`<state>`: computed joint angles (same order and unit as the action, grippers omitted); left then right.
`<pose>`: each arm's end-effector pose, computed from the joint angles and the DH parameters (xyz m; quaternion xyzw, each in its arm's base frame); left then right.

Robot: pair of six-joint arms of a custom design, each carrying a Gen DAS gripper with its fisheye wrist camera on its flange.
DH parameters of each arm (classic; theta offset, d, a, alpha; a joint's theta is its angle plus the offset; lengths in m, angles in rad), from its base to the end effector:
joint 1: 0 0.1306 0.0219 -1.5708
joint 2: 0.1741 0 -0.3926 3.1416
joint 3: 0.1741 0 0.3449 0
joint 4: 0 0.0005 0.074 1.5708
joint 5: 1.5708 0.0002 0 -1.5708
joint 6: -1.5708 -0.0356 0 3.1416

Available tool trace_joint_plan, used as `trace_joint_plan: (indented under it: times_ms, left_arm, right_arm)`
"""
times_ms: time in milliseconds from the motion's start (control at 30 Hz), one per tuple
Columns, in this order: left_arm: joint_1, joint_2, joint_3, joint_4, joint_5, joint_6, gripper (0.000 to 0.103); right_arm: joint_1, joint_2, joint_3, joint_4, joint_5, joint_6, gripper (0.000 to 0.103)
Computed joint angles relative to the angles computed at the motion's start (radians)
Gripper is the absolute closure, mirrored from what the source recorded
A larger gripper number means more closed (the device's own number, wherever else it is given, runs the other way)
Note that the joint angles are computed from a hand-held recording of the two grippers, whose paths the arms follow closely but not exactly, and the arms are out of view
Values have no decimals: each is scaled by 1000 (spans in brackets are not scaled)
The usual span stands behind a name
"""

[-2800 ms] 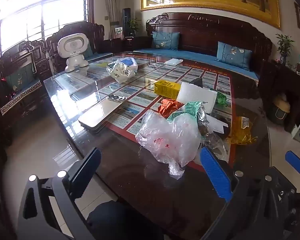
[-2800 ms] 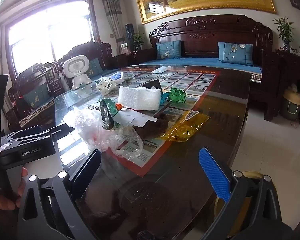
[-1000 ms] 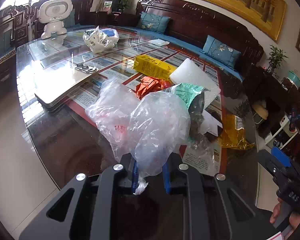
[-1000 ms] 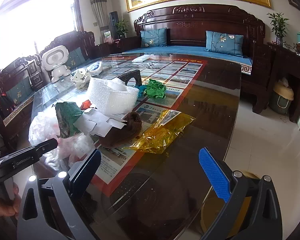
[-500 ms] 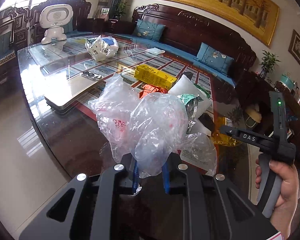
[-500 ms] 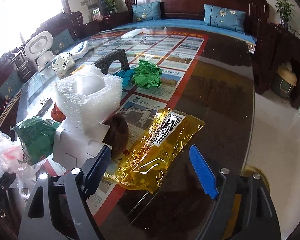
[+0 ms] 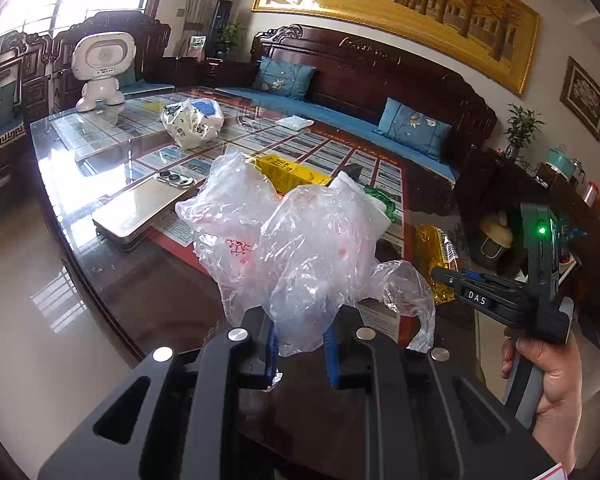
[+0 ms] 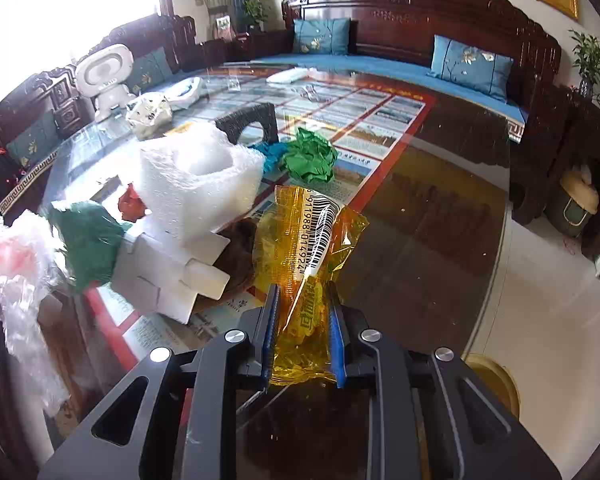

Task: Collect trash
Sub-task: 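Carry both held items over the yellow bucket beside the table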

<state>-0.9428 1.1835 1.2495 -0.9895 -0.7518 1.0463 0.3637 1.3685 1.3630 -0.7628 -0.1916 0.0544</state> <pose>0.2209 -0.2637 0.4572 -0.1622 0.8747 -0.0584 0.4530 0.4033 0.1602 0.4453 -0.2267 0.8887 0.1469 0.3706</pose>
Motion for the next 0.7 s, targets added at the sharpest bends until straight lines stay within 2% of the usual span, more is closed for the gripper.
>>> trace_joint_plan:
  times_ms: [400,500,700]
  left_arm:
    - [-83,59,132,-1,-50,-96,84]
    - [-84,92,173,33,-20,-152,84]
    - [-59,215,281,109,102,-276,84]
  right_arm:
    - [-100,-164,-83,27,-102,44,81]
    - [-138,-195,-99,32,-126,53,81]
    - [-258,-249,-139,30,-156,90,81]
